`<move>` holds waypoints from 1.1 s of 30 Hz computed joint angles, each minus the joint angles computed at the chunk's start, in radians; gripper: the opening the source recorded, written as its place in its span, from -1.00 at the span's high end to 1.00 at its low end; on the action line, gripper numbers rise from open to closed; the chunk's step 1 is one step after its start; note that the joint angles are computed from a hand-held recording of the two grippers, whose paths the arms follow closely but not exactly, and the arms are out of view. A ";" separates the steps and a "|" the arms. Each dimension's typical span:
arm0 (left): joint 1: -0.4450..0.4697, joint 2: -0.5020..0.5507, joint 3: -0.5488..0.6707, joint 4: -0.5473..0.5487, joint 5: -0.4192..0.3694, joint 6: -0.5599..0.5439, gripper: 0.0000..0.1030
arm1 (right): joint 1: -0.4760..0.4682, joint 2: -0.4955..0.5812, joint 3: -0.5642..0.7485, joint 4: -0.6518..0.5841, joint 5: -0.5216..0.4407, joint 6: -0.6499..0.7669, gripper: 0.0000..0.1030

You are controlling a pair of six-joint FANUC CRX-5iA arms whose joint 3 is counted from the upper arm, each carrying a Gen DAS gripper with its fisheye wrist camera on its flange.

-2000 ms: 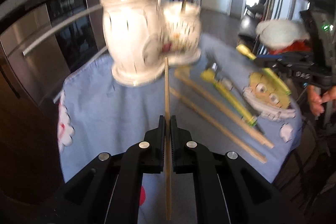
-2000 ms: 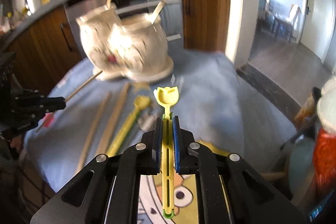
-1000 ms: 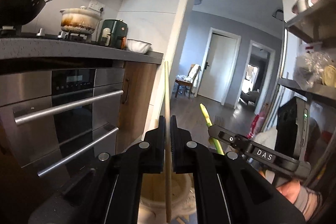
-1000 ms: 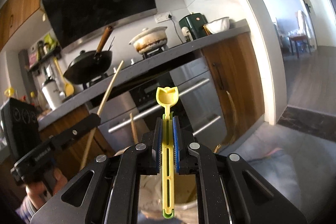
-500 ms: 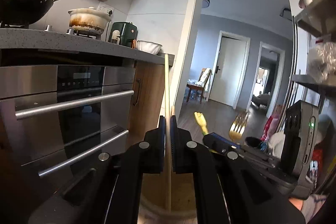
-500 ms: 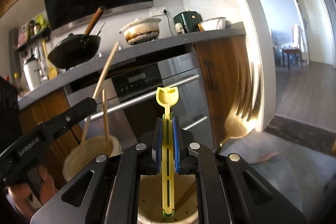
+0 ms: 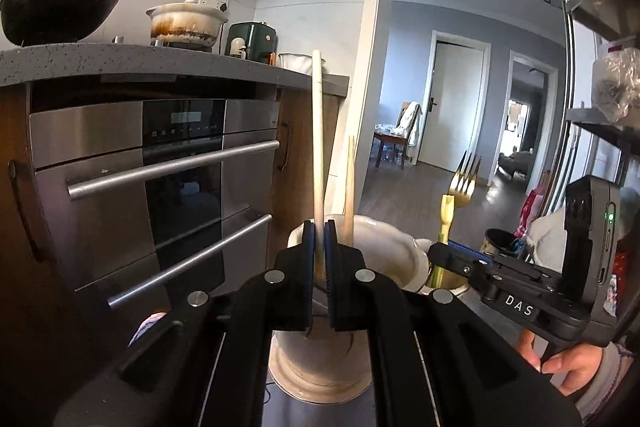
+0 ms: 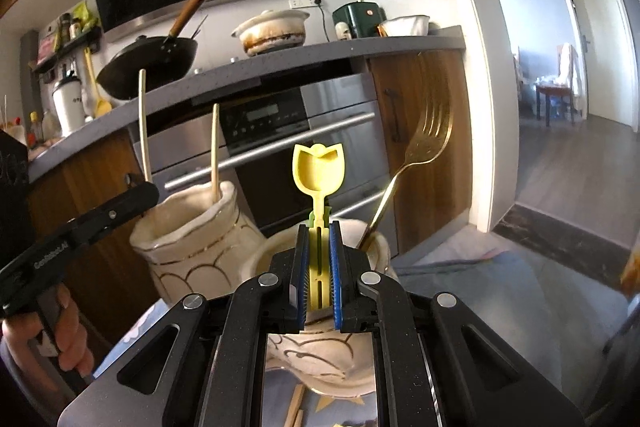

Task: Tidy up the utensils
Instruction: 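Move chopstick into tall pot with left tool while right tool moves yellow spoon into small pot, then open both tools to release the utensils and pull back from the holder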

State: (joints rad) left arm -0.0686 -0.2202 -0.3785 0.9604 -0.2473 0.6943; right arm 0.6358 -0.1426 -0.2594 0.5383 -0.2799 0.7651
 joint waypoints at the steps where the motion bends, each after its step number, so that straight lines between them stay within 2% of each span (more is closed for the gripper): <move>1: 0.006 0.002 0.008 -0.030 -0.010 0.027 0.90 | 0.001 0.003 0.007 -0.016 -0.005 0.017 0.79; 5: 0.016 0.008 0.026 -0.084 -0.022 0.073 0.90 | 0.001 0.002 -0.004 0.010 0.000 0.009 0.78; 7: 0.017 0.009 0.026 -0.073 -0.027 0.068 0.88 | 0.004 0.002 0.006 -0.024 -0.006 0.040 0.72; 10: 0.027 0.007 0.040 -0.121 -0.042 0.106 0.87 | 0.003 -0.002 0.011 -0.042 -0.005 0.054 0.60; 12: 0.032 0.002 0.046 -0.133 -0.052 0.115 0.82 | 0.000 -0.015 -0.003 -0.022 0.011 0.030 0.40; 13: 0.035 -0.002 0.048 -0.142 -0.058 0.122 0.77 | -0.002 -0.024 -0.013 -0.008 0.021 0.013 0.36; 16: 0.043 -0.023 0.056 -0.210 -0.070 0.173 0.31 | -0.003 -0.056 -0.040 0.040 0.026 -0.035 0.14; 18: 0.050 -0.037 0.060 -0.254 -0.079 0.204 0.16 | -0.001 -0.078 -0.054 0.063 0.015 -0.059 -0.23; 21: 0.057 -0.062 0.056 -0.284 -0.089 0.229 -0.12 | -0.003 -0.113 -0.088 0.137 0.013 -0.121 -0.54; 22: 0.059 -0.068 0.055 -0.287 -0.093 0.234 -0.23 | -0.003 -0.119 -0.090 0.143 0.005 -0.125 -0.60; 24: 0.064 -0.085 0.051 -0.299 -0.105 0.249 -0.41 | 0.001 -0.136 -0.092 0.134 -0.013 -0.120 -0.85; 27: 0.070 -0.117 0.047 -0.371 -0.100 0.321 -0.84 | -0.007 -0.168 -0.126 0.212 -0.019 -0.192 -0.90; 30: 0.076 -0.154 0.029 -0.416 -0.088 0.371 -0.89 | -0.014 -0.199 -0.163 0.328 -0.061 -0.289 -0.90; 33: 0.093 -0.173 0.028 -0.423 -0.132 0.394 -0.89 | -0.001 -0.229 -0.173 0.304 -0.111 -0.266 -0.90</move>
